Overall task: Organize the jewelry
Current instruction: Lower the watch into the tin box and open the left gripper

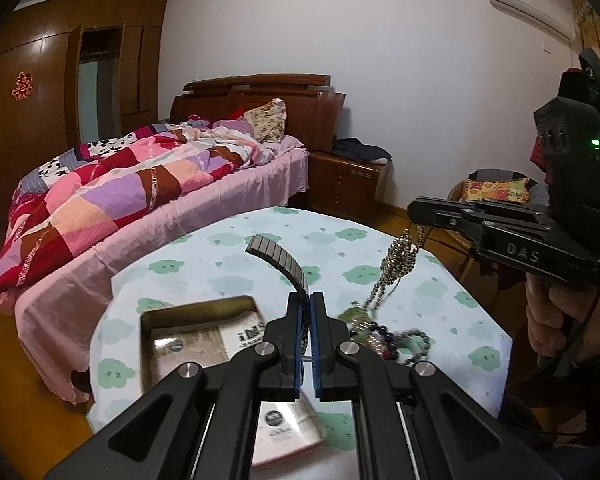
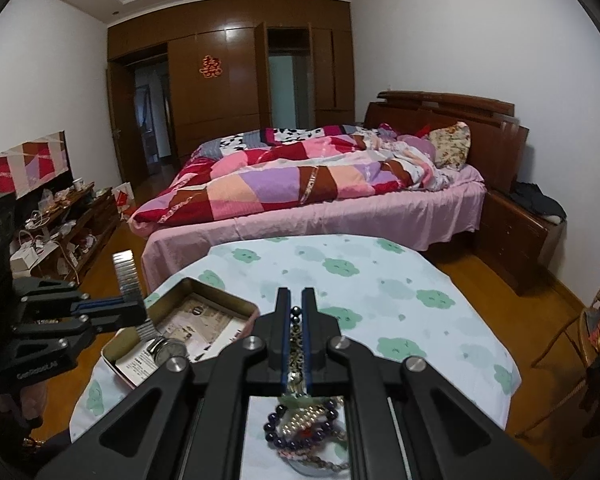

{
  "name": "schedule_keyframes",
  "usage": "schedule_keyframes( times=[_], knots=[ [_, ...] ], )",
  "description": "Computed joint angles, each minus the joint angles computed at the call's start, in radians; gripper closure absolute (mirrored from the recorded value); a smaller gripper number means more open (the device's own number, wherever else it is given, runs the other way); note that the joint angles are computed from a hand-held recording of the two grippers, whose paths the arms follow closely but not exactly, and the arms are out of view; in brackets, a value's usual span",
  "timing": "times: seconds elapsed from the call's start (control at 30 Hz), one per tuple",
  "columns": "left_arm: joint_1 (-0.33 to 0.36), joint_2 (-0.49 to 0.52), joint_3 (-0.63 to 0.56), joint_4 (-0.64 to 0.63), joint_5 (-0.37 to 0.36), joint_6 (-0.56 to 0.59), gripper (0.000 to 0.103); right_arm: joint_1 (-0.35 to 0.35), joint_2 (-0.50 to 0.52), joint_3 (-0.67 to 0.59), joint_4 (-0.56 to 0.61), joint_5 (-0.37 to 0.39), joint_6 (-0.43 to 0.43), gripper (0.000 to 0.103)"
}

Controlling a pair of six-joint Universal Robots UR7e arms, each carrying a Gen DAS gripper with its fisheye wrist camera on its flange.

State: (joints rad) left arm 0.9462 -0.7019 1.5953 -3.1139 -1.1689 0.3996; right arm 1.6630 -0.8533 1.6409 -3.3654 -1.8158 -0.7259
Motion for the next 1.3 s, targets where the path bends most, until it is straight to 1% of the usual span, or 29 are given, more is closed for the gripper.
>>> schedule_keyframes(
  times=[0.13,0.33,0.57,0.67,0.9,1.1,1.3],
  knots=[
    [0.020,0.011,-0.042,0.027,0.014,-0.006,0.101,0.014,0.016,-0.022,0.032,0.005,-0.009,0.096],
    [0.052,0.027,-0.092,0.056,0.037,-0.019,0.101,0.037,0.068,-0.084,0.088,0.003,-0.023,0.096],
    [0.073,0.053,-0.148,0.077,0.064,0.000,0.101,0.062,0.135,-0.169,0.140,-0.003,-0.039,0.096],
    [0.087,0.062,-0.183,0.124,0.056,-0.010,0.101,0.069,0.168,-0.210,0.165,-0.009,-0.044,0.096],
    [0.114,0.103,-0.265,0.178,0.064,-0.026,0.101,0.068,0.233,-0.283,0.205,-0.032,-0.048,0.096],
    [0.130,0.143,-0.318,0.233,0.079,-0.034,0.100,0.053,0.287,-0.344,0.247,-0.068,-0.022,0.096],
    [0.141,0.168,-0.339,0.253,0.099,-0.033,0.100,0.037,0.328,-0.393,0.300,-0.112,0.009,0.096]
  ],
)
